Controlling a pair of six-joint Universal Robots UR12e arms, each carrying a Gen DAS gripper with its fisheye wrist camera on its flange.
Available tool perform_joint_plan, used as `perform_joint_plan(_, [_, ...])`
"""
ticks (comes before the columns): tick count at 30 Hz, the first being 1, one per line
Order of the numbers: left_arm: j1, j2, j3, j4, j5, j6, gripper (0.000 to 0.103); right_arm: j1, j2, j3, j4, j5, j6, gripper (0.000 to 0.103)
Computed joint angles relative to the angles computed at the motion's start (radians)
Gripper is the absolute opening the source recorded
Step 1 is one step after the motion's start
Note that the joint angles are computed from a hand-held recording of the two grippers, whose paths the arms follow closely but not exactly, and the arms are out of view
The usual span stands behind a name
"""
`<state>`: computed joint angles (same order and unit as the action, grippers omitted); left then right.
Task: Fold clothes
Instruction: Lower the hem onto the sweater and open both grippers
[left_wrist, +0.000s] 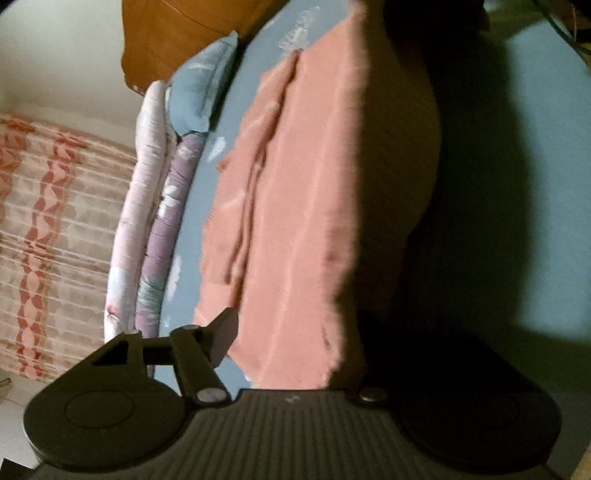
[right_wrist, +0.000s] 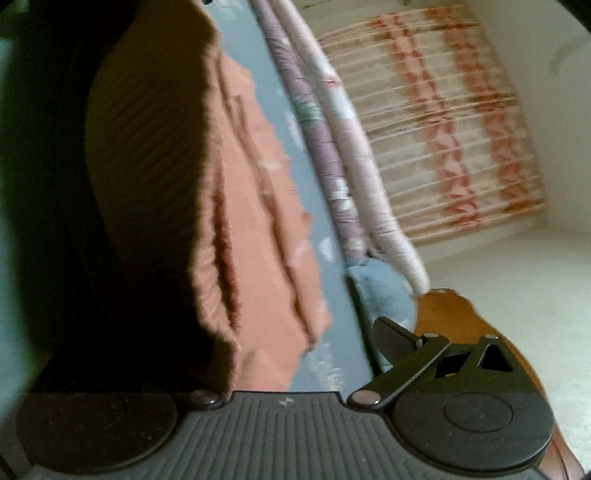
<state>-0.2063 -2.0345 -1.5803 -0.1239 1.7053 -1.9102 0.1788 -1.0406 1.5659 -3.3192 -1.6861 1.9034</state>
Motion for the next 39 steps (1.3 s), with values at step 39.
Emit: perform_joint_plan(39, [-0.015,0.106,-0.248,0.219,0.198,-0.057,0.058,-0.011,-0.133,0.27,-0.119,-0.206,0.019,0.091])
